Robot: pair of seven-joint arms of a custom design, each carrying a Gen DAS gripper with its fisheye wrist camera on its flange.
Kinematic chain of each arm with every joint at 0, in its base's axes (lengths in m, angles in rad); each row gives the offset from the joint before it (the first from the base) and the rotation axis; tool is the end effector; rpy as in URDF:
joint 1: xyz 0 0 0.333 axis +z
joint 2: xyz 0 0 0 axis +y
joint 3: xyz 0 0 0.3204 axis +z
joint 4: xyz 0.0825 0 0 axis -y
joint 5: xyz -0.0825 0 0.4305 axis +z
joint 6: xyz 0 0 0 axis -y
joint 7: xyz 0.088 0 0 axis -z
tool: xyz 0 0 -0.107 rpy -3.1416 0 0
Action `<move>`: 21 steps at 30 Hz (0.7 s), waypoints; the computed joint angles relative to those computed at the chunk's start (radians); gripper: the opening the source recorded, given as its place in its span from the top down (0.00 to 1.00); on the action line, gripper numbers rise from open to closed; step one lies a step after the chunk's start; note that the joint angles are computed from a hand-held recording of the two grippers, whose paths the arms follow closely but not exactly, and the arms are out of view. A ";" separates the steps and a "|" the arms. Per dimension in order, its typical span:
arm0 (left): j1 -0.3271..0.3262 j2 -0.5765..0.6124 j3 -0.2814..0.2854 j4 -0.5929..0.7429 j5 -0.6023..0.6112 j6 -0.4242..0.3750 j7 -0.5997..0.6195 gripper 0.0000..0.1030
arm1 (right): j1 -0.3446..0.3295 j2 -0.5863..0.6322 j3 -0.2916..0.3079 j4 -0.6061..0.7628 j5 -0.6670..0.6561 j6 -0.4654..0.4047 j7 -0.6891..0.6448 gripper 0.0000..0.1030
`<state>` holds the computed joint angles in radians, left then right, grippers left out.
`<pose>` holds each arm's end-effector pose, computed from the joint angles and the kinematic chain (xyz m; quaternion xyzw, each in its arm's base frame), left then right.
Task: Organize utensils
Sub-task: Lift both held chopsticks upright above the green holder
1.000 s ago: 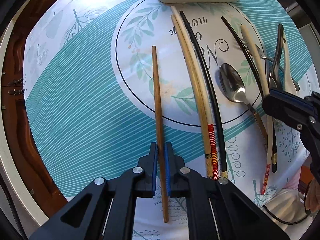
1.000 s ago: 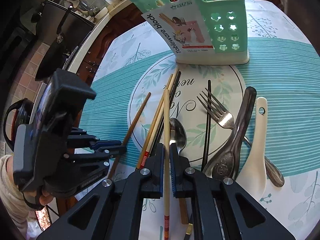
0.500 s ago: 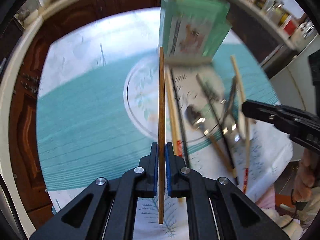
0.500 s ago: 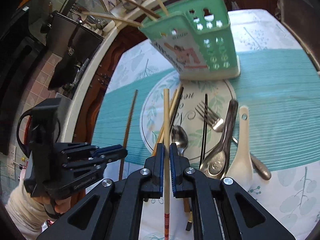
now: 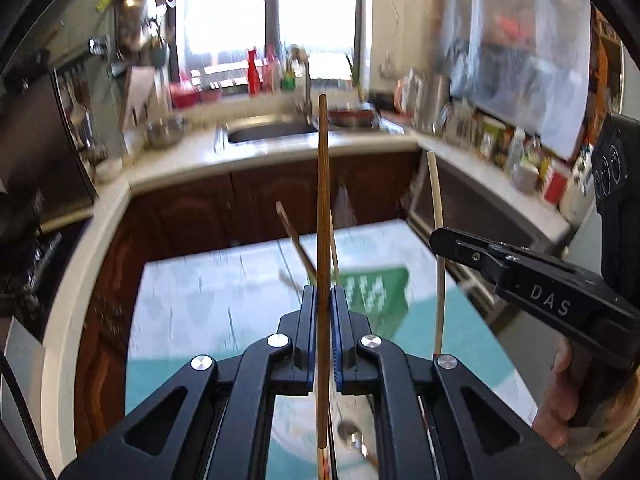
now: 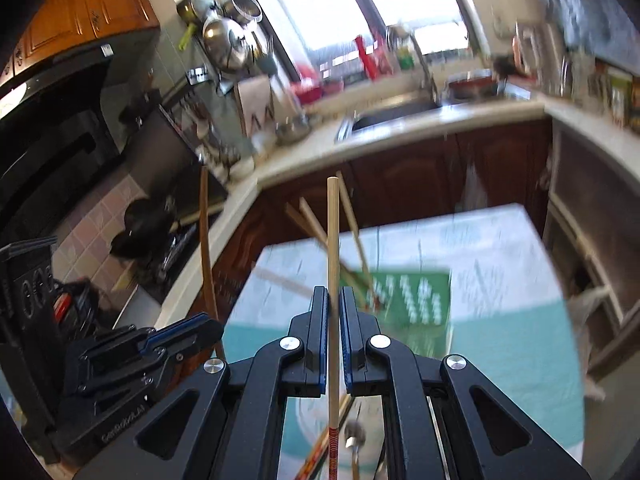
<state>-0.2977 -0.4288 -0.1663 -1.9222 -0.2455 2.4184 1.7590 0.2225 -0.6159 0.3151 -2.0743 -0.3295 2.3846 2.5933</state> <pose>0.4415 -0.2481 0.7765 -0.4295 0.7833 -0.4008 0.2036 0.3634 0.2750 0.7620 -0.5130 0.7096 -0.2463 0.4154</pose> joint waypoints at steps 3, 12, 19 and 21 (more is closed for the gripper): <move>0.013 0.044 -0.027 0.013 0.020 0.110 -0.050 0.96 | -0.065 0.017 0.025 0.044 -0.077 0.027 0.041 0.94; 0.016 0.201 -0.045 0.077 0.050 0.287 -0.166 0.96 | -0.248 0.092 0.066 0.086 -0.309 0.177 0.259 0.94; 0.014 0.278 -0.045 0.092 0.023 0.371 -0.199 0.96 | -0.320 0.183 0.086 0.116 -0.515 0.234 0.422 0.94; 0.010 0.290 -0.046 0.082 0.018 0.403 -0.191 0.96 | -0.317 0.224 0.093 0.136 -0.579 0.223 0.430 0.94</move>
